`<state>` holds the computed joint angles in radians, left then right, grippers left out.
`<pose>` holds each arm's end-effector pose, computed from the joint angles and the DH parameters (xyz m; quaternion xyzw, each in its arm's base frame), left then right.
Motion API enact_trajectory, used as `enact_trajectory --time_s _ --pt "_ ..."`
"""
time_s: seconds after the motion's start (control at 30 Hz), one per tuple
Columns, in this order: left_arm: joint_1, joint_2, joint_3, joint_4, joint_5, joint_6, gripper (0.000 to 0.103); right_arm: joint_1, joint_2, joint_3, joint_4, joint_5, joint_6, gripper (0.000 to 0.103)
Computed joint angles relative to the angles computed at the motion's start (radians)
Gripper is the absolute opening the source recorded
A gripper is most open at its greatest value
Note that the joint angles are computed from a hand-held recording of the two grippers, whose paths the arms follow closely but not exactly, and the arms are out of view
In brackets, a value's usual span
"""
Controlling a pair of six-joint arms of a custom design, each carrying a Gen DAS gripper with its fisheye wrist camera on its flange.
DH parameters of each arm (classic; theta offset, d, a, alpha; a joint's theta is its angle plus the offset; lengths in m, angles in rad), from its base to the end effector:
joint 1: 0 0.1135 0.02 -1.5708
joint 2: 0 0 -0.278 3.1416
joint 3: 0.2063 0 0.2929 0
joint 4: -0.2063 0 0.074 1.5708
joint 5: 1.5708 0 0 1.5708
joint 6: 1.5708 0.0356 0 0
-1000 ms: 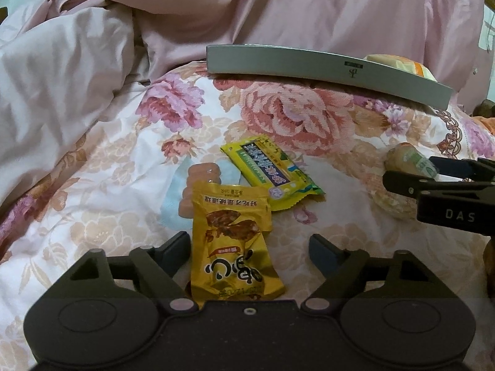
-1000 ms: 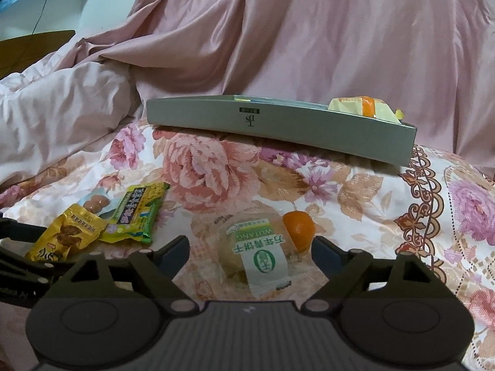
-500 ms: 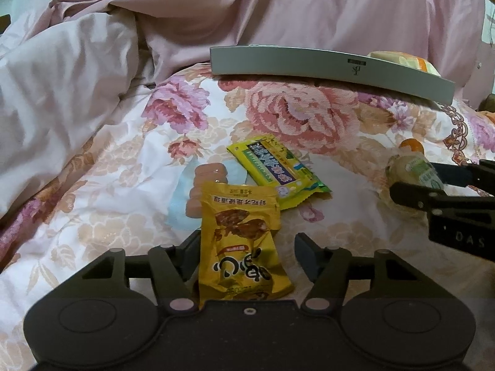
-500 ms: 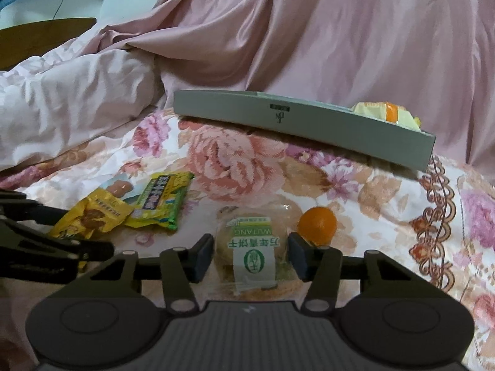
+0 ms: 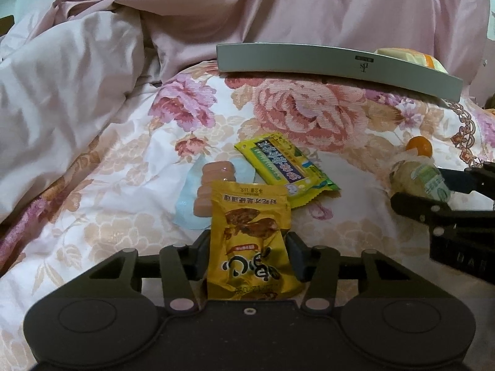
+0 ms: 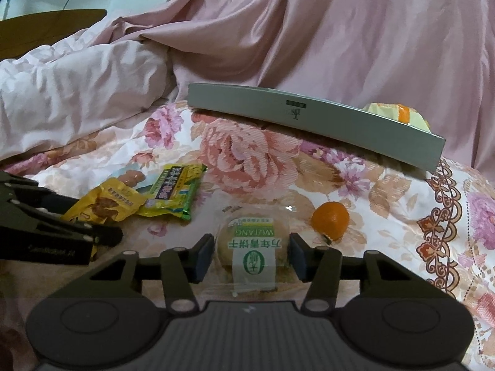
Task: Organize snacks
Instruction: 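Grasp the gold snack bag with the left tool while the right tool grasps the round WUTANG cake, then carry the gold bag and WUTANG cake into the tray and release both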
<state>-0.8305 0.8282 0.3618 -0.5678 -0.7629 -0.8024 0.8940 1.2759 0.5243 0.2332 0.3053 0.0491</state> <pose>0.1302 -0.1060 0.1573 -0.0861 0.8962 0.0665 0.4301 0.1858 0.2142 0.1741 -0.2807 0.8108 0.1084 0.5020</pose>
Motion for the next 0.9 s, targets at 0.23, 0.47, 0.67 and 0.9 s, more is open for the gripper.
enact_trajectory --time_s 0.23,0.47,0.67,0.9 --pt "-0.015 -0.009 0.001 -0.013 -0.012 -0.028 0.050 0.062 0.016 -0.001 0.011 0.032 -0.072 0.053" --pt "-0.041 -0.038 -0.006 -0.018 -0.019 -0.046 0.049 0.068 0.008 -0.006 0.018 0.038 -0.079 0.053" --pt "-0.100 -0.061 -0.001 -0.062 -0.036 -0.113 0.048 0.078 -0.011 -0.016 0.029 0.052 -0.089 0.053" --pt "-0.160 -0.098 0.021 -0.142 -0.095 -0.205 0.048 0.081 -0.056 -0.029 0.035 0.058 -0.085 0.053"
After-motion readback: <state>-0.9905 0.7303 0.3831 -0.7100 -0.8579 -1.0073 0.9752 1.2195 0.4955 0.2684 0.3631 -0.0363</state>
